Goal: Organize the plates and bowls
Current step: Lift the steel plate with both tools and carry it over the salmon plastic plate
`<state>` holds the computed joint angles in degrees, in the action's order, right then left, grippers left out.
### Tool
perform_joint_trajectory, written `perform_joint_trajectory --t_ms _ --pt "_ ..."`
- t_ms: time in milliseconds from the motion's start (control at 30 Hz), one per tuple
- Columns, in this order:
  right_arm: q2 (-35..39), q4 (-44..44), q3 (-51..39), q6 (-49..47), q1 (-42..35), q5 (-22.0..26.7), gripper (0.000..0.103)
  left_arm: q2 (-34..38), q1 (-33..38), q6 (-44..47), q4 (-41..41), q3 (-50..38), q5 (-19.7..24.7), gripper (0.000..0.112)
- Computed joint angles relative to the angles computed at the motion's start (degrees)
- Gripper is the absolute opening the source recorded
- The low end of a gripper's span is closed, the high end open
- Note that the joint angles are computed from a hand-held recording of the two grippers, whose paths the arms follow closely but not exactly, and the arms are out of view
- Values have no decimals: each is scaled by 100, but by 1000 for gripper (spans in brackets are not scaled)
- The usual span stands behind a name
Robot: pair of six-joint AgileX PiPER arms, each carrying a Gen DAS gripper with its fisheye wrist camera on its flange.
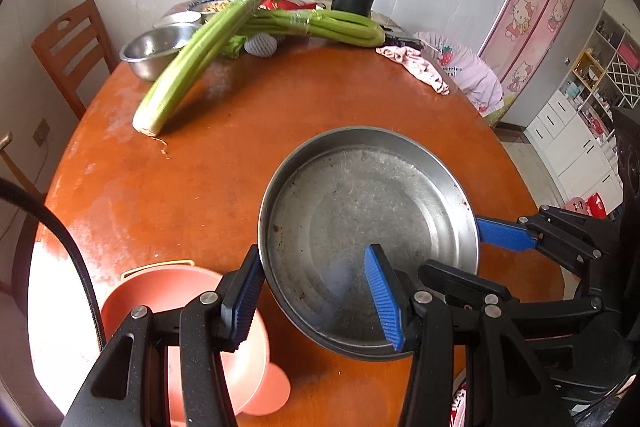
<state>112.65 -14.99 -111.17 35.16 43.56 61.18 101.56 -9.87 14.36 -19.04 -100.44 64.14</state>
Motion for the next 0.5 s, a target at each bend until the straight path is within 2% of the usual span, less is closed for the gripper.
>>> perform_joint_trajectory --t_ms 233,500 --pt "33 -315 -347 185 386 230 52 -494 309 205 -140 401 -83 51" --pt "370 -608 -1170 310 873 685 52 -1030 816 539 -382 885 -114 51"
